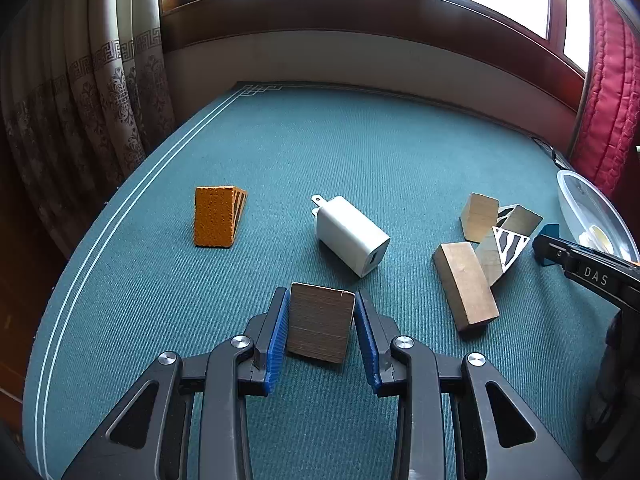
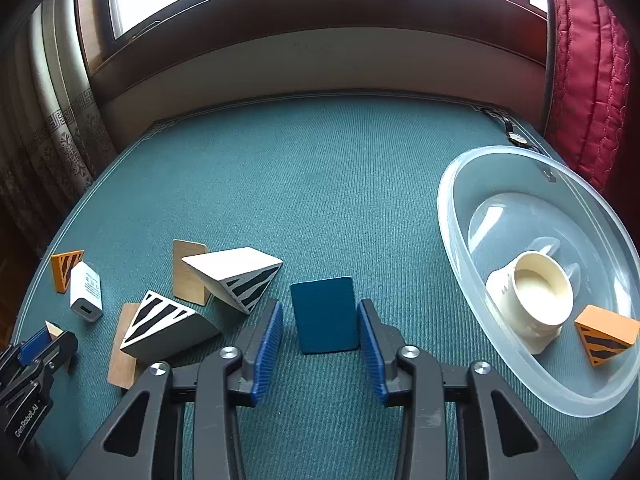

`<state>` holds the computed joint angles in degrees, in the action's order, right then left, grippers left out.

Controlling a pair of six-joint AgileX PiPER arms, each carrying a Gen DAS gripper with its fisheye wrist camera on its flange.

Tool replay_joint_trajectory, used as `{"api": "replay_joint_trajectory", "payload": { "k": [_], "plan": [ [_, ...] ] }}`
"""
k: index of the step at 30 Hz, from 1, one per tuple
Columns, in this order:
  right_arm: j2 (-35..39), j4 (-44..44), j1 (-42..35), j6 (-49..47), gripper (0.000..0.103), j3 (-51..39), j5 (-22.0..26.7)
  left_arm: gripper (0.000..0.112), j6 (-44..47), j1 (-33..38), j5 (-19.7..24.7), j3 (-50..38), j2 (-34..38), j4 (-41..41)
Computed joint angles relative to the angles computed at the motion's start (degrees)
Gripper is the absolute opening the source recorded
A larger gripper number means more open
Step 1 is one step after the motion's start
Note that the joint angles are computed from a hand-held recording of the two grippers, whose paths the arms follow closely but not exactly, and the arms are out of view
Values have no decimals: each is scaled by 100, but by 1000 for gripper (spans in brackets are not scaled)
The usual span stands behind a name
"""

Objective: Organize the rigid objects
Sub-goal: 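Grasp the dark blue block with the right gripper while the left holds the wooden wedge, then carry the dark blue block into the clear basin and open the right gripper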

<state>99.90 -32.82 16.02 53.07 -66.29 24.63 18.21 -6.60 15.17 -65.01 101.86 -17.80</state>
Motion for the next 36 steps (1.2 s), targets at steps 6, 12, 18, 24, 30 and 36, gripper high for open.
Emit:
{"api": "replay_joint_trajectory", "payload": {
  "k": [6, 12, 18, 24, 30, 36],
  "plan": [
    [-22, -213, 68, 174, 33, 33, 15, 34, -55, -9, -34, 11, 16, 50],
    [-357, -230, 60, 288, 33, 303, -159, 34, -244, -48, -94, 34, 26, 215],
    [-792, -330, -29, 505, 33, 590, -299, 34, -658, -102, -194, 97, -15, 610],
    [-1394, -600, -192, 924, 33, 1019, -416, 34, -895, -137, -191, 149, -90, 823],
    [-1903, -771, -573, 1183, 33, 1450, -465, 34, -1274, -282, -247, 280, -218, 1178],
    [-2256, -613, -1098, 1088, 33, 1809, -535, 34, -1575, -427, -203, 332, -307, 1412]
  ]
}}
